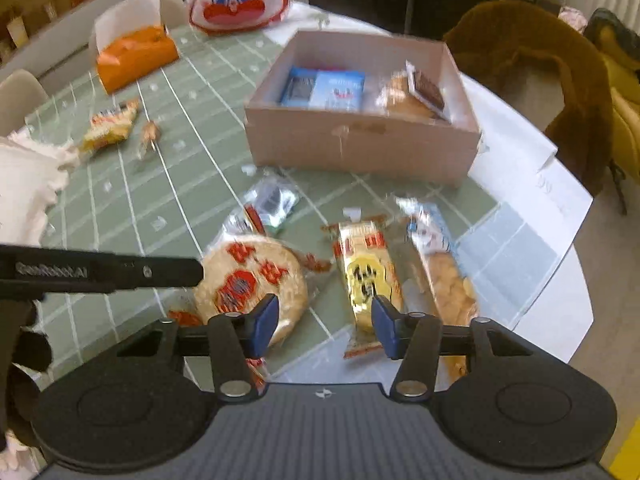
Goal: Organize snacks
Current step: 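Grasp the clear two-stick bread packet with the left gripper while the right grasps a clear snack bar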
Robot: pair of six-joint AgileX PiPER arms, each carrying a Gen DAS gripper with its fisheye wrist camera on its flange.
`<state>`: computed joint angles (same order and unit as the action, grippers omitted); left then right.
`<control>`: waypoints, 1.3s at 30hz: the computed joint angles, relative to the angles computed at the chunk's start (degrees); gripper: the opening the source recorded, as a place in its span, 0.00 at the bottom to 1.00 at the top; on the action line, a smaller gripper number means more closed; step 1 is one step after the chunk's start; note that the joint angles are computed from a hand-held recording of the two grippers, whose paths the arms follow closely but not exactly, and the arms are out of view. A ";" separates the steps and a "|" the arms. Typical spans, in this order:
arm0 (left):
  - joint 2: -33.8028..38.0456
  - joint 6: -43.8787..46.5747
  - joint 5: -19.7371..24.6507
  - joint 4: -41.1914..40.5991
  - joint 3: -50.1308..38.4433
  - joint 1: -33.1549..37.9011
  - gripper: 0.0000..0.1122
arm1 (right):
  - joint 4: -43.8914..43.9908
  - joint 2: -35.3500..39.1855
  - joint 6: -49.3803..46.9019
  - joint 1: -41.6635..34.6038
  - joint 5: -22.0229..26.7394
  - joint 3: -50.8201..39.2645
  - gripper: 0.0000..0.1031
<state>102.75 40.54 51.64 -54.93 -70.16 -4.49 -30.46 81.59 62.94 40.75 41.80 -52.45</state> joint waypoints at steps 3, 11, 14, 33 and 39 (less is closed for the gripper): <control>0.01 -1.72 -1.45 4.00 -0.73 -1.93 0.22 | 1.31 1.41 0.29 0.09 -1.39 1.24 0.48; 4.57 2.51 3.19 0.64 -3.23 -1.69 0.31 | -0.22 -0.60 1.96 -0.47 -4.64 4.52 0.48; 5.14 3.11 2.29 -1.57 -3.13 -2.69 0.32 | 0.41 -1.77 1.59 -1.55 -6.71 6.23 0.48; -13.96 -10.64 -7.55 4.49 11.13 2.69 0.20 | 10.92 -1.06 -10.76 -3.74 -10.51 2.16 0.50; -16.93 -20.91 -9.80 15.41 10.90 3.80 0.20 | 17.40 10.69 -16.25 -6.18 -10.11 -9.59 0.50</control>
